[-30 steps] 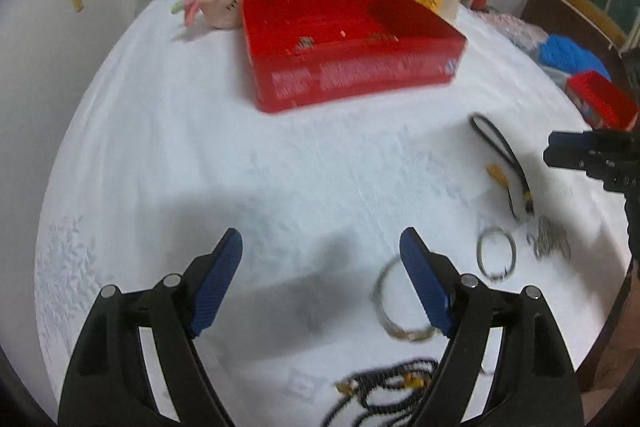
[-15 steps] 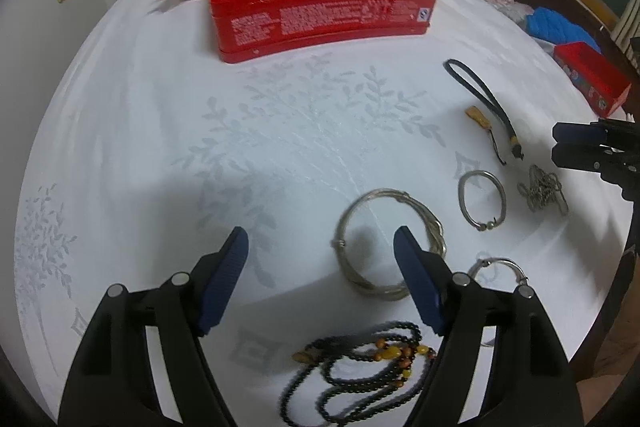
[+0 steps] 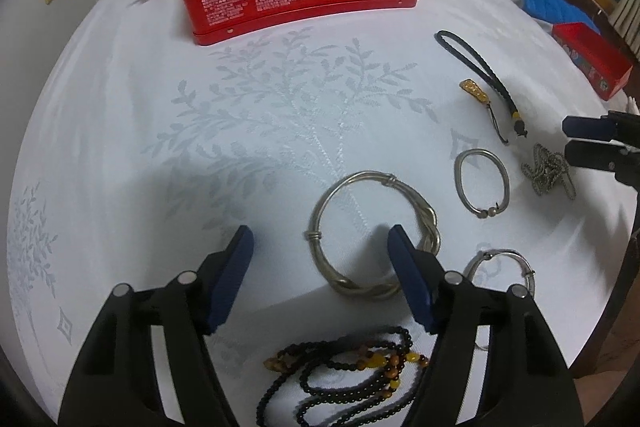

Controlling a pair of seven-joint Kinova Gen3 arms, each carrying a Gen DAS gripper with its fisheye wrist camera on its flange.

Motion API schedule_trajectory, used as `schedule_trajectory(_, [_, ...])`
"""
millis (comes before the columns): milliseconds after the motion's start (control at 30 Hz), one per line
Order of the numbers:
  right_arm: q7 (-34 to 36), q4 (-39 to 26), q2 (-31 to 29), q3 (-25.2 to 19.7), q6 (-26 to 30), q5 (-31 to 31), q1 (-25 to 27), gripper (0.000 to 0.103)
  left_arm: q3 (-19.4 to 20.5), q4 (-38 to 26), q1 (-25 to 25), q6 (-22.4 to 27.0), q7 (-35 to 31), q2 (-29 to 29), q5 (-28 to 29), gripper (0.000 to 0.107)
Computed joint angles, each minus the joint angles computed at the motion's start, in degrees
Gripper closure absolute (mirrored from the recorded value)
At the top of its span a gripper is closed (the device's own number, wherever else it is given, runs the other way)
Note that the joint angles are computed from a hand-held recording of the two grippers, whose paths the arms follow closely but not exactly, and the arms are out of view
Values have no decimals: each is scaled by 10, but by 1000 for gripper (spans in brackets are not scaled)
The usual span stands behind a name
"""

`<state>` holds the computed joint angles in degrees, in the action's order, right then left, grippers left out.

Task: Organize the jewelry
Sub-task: 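Grasp the twisted silver bangle with the left tool while the right tool grasps the ball chain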

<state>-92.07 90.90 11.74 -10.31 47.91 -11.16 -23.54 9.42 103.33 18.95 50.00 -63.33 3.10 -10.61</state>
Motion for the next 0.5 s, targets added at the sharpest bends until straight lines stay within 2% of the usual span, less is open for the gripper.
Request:
schedule_trajectory(100, [8, 5, 1, -2, 3, -5, 1, 52, 1, 0, -1, -3, -11, 0, 7, 50])
schedule_trajectory(167, [14, 7, 3, -4, 6, -10, 2, 52, 2, -2, -1, -4, -23, 0, 14, 66])
schedule_trajectory(333, [16, 3, 8, -3, 17, -10, 0, 51, 4, -6, 4, -6, -27, 3, 15, 78])
schedule_trajectory(433, [1, -1, 12, 1, 19, 7, -10, 45, 3, -6, 2, -10, -33, 4, 24, 90])
schedule_trajectory(500, [-3, -5, 15, 1, 21, 15, -14, 44, 2, -5, 3, -11, -27, 3, 21, 94])
